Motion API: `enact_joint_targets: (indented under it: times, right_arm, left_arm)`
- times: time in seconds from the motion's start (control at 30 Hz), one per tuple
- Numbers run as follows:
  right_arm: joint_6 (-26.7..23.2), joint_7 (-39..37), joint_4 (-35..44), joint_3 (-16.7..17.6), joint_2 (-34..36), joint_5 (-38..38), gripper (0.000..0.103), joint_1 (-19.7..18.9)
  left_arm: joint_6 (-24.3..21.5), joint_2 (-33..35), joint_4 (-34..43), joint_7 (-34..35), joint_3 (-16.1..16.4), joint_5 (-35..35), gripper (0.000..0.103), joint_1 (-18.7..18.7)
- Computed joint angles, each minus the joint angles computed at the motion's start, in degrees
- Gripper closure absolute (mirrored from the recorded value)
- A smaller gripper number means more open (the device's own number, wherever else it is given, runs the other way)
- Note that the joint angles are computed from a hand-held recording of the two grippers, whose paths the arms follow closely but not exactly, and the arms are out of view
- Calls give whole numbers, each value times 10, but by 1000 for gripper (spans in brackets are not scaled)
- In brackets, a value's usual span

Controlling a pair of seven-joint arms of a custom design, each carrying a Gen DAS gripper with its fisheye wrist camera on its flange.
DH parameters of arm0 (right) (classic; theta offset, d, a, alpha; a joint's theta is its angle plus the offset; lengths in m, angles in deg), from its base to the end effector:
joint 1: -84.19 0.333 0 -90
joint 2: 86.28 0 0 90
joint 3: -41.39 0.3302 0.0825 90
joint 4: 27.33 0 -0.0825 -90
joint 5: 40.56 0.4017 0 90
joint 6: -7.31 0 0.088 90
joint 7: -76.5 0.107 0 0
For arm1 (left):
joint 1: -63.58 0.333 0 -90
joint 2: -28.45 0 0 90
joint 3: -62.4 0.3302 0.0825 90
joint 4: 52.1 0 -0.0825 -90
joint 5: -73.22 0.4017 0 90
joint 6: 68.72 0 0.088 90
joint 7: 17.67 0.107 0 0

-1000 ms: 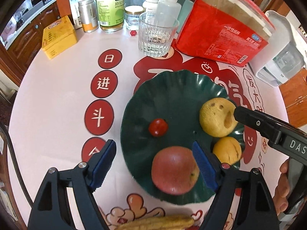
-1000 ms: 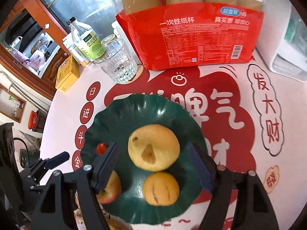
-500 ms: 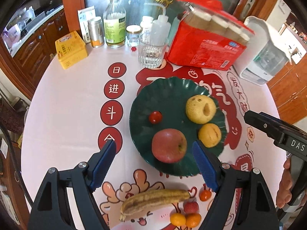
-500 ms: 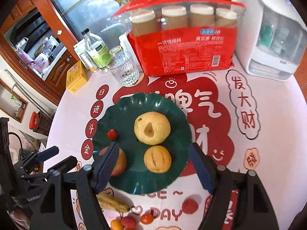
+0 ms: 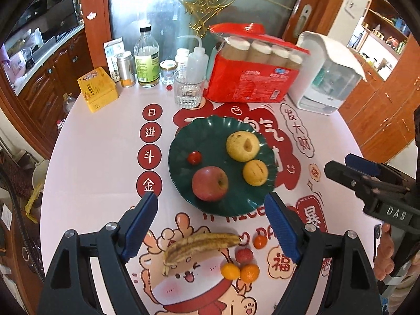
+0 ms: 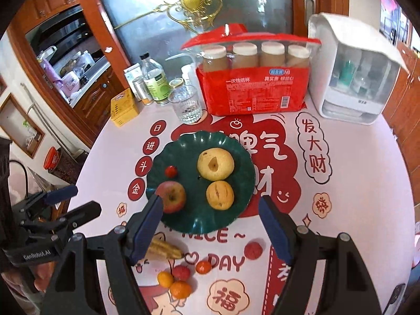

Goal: Organize fruits
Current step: 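Withdraw both tools from the plate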

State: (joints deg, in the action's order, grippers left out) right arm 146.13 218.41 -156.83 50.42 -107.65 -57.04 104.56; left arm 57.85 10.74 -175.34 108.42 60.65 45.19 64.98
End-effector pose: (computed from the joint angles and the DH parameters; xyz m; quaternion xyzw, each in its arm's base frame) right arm 0.4280 0.2496 0.5746 -0.5965 0.7459 -0.1670 0.2448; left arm 0.5088 -0.0204 0.5799 -0.5251 0.8046 -0.2706 0.0610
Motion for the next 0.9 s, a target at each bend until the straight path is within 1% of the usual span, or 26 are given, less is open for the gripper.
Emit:
enact_joint_targets:
  times: [0.13, 0.3, 0.47, 0.57, 0.73, 0.9]
  right_arm:
    - [-22, 9, -7, 20, -25, -21, 27, 6]
    - [-32, 24, -28, 35, -55, -30, 27, 21]
    - [-37, 46, -47, 55, -74, -40, 27, 36]
    - [-34, 58, -59, 63, -80, -48, 27, 45]
    - [-25, 79, -81, 72, -85, -50, 27, 63]
    - [-18, 102, -102, 79, -84, -56, 27, 74]
  left_arm:
    - [-11, -31, -21, 19, 9, -11, 20, -1]
    - [15, -87, -72, 50, 15, -13, 20, -3]
    - [23, -136, -111, 87, 34, -31, 20, -9]
    - [34, -159, -135, 103, 41, -38, 19, -9]
    - [39, -189, -173, 116, 51, -48, 19, -6]
    - [55, -208, -217, 120, 49, -49, 18, -1]
